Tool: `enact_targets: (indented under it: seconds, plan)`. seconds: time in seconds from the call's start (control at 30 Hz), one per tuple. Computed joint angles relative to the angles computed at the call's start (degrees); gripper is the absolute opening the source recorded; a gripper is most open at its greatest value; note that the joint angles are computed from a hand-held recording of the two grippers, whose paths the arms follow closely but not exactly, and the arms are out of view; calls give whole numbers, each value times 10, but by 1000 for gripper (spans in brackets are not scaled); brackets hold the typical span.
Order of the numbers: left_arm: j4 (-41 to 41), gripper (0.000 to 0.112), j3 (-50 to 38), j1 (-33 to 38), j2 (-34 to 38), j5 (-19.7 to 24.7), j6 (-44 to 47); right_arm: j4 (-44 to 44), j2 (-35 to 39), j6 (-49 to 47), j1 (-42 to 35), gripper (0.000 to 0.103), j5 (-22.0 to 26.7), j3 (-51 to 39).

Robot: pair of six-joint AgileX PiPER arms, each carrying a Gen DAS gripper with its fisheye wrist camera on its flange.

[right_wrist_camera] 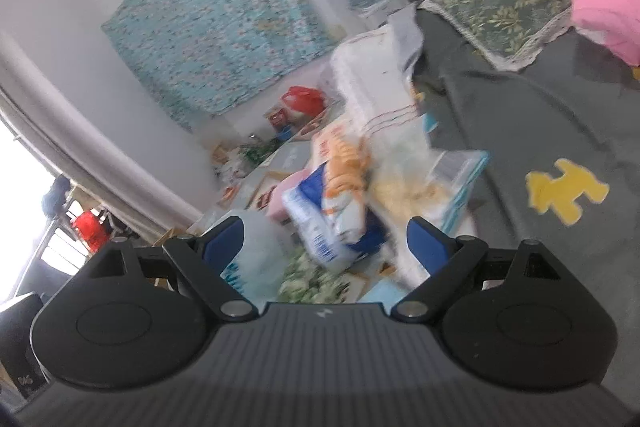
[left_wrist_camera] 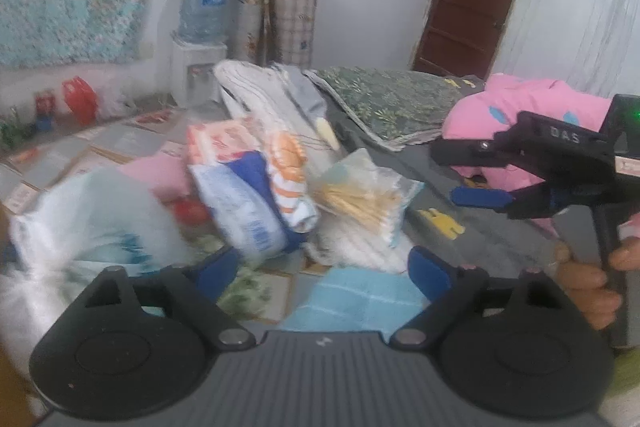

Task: Organize soft objects
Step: 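Reach the right tool to the bag of cotton swabs and grasp it, then lift the cotton swab bag and carry it toward the cardboard box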

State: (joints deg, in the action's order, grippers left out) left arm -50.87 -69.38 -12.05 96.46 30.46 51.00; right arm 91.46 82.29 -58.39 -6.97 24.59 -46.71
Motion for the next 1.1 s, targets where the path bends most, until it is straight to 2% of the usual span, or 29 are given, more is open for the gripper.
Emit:
enact_targets:
  seconds: [0.07,0.2,0.3,0.33,0.43,0.57,0.67,0.77,0.9,1.1]
  plan:
    - [-1,86,-27,-15,30,7,-13,4,19,-16,-10,89,-8,-18]
    - [43,72,-76,-49,78,2,-74,11,78,-46,-34,89,-14,-73]
    - [111,65,-116,-80,113,-8,-129,-53,152,3,-51,88,-1,-148]
    - [127,63,-131,-85,124,0,-140,-103,179,47,-51,87,-2,-179]
    - [159,59,-176,-97,165,16,-175,-195,246,118,-50,83,-2,-252]
    - [176,56,-229,-101,212,44,-208,-222,308,126,-56,66,27,-313]
    - [192,56,-268,-100,242,67,-235,-253,321,133,-53,54,45,-324]
    - [201,56,-297,-100,265,82,-252,-237,311,115,-58,49,65,-306]
    - [195,56,-316,-103,282,88,-249,-209,294,95,-73,48,98,-273]
    - [209,56,-405,-109,334,162,-290,-175,290,76,-89,48,131,-243]
